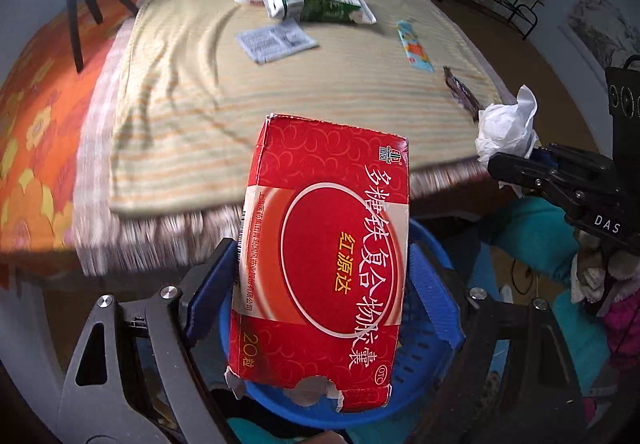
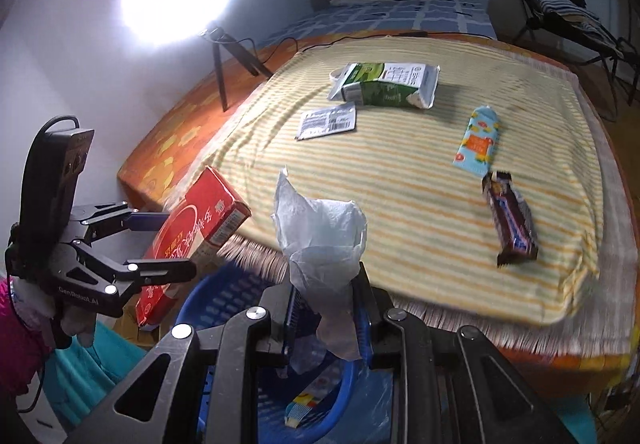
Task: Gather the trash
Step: 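Carry the red box and tissue into the blue basket and open both grippers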
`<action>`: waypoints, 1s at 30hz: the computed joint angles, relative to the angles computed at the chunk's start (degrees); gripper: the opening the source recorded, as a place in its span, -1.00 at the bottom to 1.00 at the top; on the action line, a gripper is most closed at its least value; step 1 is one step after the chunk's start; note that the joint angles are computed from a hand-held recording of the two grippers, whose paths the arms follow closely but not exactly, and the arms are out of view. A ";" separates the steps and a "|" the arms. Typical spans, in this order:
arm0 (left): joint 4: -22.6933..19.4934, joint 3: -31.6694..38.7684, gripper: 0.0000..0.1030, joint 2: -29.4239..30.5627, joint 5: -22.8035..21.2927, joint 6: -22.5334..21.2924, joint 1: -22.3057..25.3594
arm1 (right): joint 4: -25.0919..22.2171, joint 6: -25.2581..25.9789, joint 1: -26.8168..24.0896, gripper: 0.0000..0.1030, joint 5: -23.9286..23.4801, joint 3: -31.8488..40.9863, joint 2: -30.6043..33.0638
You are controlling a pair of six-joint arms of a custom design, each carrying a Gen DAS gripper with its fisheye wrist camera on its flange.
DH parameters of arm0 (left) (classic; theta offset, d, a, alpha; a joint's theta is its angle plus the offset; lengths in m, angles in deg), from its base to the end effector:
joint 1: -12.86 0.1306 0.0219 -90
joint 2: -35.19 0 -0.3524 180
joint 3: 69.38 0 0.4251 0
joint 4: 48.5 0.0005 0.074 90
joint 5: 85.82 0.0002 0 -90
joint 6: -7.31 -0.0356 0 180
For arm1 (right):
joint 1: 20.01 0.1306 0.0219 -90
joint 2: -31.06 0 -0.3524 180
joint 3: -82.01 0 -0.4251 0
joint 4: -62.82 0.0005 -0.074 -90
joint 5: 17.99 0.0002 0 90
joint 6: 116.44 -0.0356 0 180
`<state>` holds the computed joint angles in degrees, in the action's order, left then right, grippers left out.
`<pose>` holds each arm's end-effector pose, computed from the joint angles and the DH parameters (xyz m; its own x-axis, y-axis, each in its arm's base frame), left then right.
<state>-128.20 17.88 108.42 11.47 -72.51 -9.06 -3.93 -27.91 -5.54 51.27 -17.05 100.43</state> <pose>0.3483 -0.1456 0.4714 -0.9060 0.1756 -0.3851 0.2628 0.9466 -0.1866 0.3604 0.1055 0.4575 -0.8057 -0.1831 -0.5634 -0.4089 0.8600 0.3053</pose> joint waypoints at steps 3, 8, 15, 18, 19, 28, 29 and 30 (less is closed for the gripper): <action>-0.22 -2.70 0.70 -1.76 -0.21 0.76 -0.92 | -0.35 -0.35 1.16 -0.54 0.10 -1.90 -1.40; -0.46 -6.66 0.70 -3.84 0.93 2.19 -1.84 | -1.11 -0.16 3.31 -0.54 0.91 -4.49 -2.71; -0.57 -10.05 0.70 -4.66 1.55 2.16 -3.16 | -1.92 0.26 6.48 -0.54 2.25 -7.16 -3.04; -0.62 -11.33 0.70 -4.91 0.82 2.13 -3.95 | -2.23 0.44 7.46 -0.54 2.53 -7.85 -2.57; -0.67 -11.47 0.70 -4.78 0.95 2.12 -3.97 | -2.39 0.54 7.80 -0.53 2.68 -8.09 -2.41; -0.52 -12.50 0.72 -4.26 1.41 2.94 -4.62 | -2.64 0.34 8.76 -0.48 3.20 -8.67 -1.50; -0.41 -12.49 0.72 -4.18 1.22 3.05 -4.77 | -2.63 0.20 8.78 -0.48 3.18 -8.65 -1.48; -0.44 -13.01 0.72 -4.76 1.22 2.92 -4.64 | -2.61 0.14 8.74 -0.48 3.11 -8.63 -1.40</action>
<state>-128.64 4.87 103.66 12.69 -69.59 -13.69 -6.54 -27.77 3.20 54.38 -25.68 99.03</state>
